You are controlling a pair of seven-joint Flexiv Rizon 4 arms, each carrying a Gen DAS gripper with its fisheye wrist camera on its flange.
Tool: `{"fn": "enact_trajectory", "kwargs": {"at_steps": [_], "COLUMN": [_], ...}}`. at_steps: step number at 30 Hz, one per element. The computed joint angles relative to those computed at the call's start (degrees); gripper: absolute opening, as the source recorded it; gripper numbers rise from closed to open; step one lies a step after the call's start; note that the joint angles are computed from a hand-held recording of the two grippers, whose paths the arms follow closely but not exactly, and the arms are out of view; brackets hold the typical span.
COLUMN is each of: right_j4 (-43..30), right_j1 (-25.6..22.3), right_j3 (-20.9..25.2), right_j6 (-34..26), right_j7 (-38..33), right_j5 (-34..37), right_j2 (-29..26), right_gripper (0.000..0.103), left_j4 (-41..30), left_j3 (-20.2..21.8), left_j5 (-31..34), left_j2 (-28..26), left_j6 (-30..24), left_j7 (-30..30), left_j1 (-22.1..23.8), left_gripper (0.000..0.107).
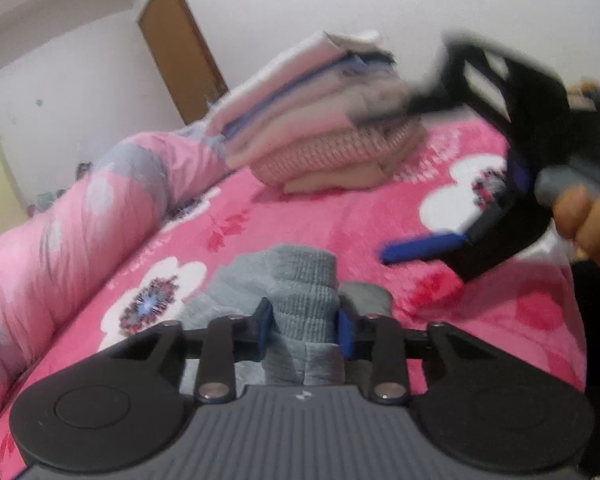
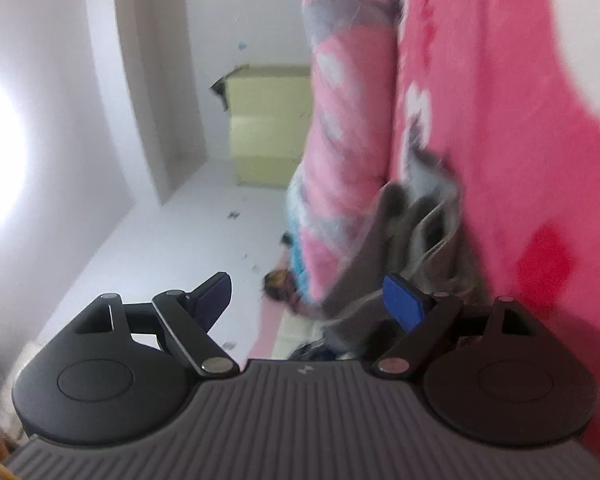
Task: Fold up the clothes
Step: 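Lift the grey cuff with the left gripper while the right gripper holds the sleeve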
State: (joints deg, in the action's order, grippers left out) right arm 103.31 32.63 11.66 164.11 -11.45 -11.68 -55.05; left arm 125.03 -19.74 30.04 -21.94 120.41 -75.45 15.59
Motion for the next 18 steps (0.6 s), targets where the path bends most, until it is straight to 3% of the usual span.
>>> {"fn": "enact_trajectory", "kwargs": {"at_steps": [4,9,11,15,16,18], "right_j4": [4.9,9.0,11.4,14.1,14.0,12.5], "right_j1": [1.5,3.2,6.8,17.5,20.2,20.9], "right_j3": [-2.5,-4.8,-7.9,-17.1,-19.1,-20.3], "right_j6": [-7.8,-17.9,-24.2,-37.0,-40.2,-41.9], "right_j7": [-6.3,-17.7,-26.5,-44.5,-49.6,-52.2], "right_j5": [3.4,1.3,2.3,7.6,10.1,10.4], "right_j2": [4.7,10.4,13.9,19.5,20.3,19.7], "right_gripper": [0.083,0.081,0.080,0.062,0.062,0.058], "left_j4": [-0.4,-2.3,-3.0,-4.6,-4.8,-4.9], "left_j3": [-0.2,-1.5,-1.6,-2.2,-2.2,-1.7], "left_j5": [0.1,3.0,4.1,6.5,6.7,6.6], "left_j2": [1.5,3.2,3.3,2.9,2.8,2.8], "left_j6": [3.3,1.7,1.4,0.8,0.7,0.9], "left_j7": [-4.8,-13.5,-15.5,-17.9,-18.3,-18.9], "left_j1": [2.3,5.9,6.6,7.7,7.7,7.4], "left_gripper": [0.028,0.027,0.027,0.028,0.028,0.028]}}
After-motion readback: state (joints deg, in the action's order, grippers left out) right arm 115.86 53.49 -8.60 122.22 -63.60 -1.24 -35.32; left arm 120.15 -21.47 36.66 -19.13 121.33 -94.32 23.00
